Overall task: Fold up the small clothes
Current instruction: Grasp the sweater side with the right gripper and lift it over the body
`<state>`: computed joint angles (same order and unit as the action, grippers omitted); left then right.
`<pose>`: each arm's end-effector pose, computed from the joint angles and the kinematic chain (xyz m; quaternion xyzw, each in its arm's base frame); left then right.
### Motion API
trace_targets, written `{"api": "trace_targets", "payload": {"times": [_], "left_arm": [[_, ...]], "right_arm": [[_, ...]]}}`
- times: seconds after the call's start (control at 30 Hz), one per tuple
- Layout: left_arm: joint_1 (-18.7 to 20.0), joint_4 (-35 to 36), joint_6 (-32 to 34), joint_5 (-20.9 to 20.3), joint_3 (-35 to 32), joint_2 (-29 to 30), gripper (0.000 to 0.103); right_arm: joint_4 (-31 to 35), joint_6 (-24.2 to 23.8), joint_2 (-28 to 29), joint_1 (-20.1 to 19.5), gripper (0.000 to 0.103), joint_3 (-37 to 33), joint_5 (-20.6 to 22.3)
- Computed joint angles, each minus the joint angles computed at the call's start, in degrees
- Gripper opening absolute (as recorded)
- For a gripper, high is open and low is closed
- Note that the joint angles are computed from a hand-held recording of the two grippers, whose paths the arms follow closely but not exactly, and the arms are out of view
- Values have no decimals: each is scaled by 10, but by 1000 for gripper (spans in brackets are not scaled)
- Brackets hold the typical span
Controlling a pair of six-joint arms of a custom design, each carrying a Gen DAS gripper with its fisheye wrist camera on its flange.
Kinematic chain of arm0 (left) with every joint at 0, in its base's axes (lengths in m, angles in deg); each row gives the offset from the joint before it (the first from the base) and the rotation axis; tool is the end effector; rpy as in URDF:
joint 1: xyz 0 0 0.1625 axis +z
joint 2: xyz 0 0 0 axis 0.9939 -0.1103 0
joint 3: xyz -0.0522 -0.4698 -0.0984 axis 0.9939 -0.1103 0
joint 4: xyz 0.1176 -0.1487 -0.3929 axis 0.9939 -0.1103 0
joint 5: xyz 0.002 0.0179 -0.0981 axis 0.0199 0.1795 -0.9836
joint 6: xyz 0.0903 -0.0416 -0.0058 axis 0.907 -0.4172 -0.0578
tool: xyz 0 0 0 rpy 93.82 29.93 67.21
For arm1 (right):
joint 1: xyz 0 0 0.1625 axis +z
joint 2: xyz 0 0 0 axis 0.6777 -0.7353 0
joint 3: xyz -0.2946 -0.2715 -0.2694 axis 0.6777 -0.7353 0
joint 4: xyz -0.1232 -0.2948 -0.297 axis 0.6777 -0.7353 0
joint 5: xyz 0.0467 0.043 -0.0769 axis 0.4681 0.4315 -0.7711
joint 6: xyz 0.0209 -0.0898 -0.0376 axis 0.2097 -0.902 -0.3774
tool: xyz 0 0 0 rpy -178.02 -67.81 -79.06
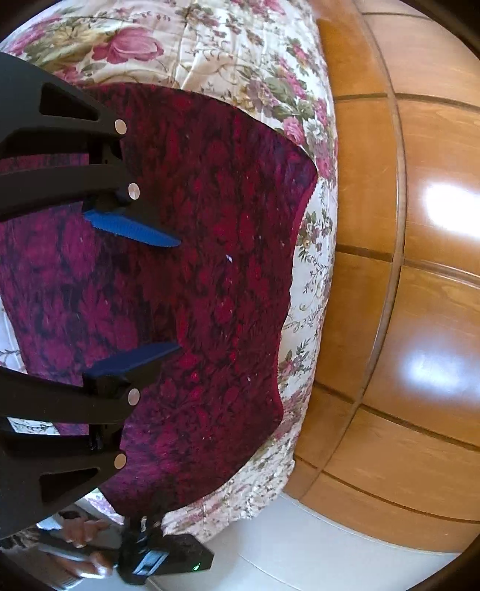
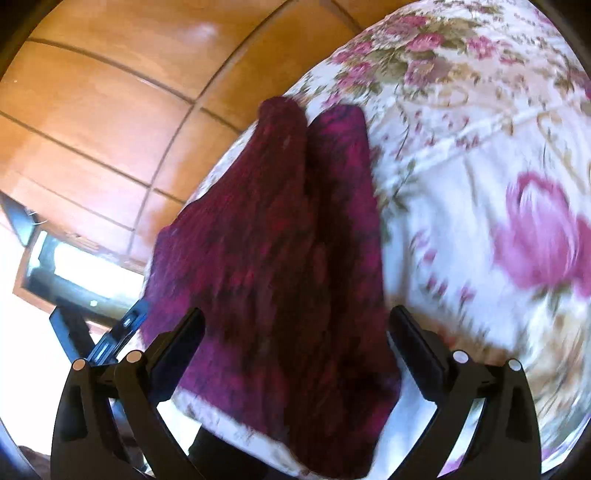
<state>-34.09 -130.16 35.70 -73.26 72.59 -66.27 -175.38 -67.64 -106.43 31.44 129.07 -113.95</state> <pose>-0.1755 -0.5006 0.1155 0.2317 0.9057 -0.2919 0.2020 0.0313 -0.4547 0.1870 0.0246 0.9738 -0.2186 0.0575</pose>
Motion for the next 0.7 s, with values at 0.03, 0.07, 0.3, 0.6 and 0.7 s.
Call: {"api": "trace_targets", "payload": {"times": [0.03,0.07,0.3,0.6,0.7], "left_arm": [[-7,-1,2,15,-2,6,52],[-10,0,6,23,-4,9,52],[-23,26,5,79,-26,49,66],[-28,15,11,104,-32,67,69],[-28,13,13,105,-32,68,69]], "right_arm": [[-4,-4,2,2,100,4,2],[-12,-3,4,3,100,7,2],[-33,5,31,6,99,-6,29],[-66,-3,45,-5,66,2,47],[-64,-1,48,-4,62,-2,53]]}}
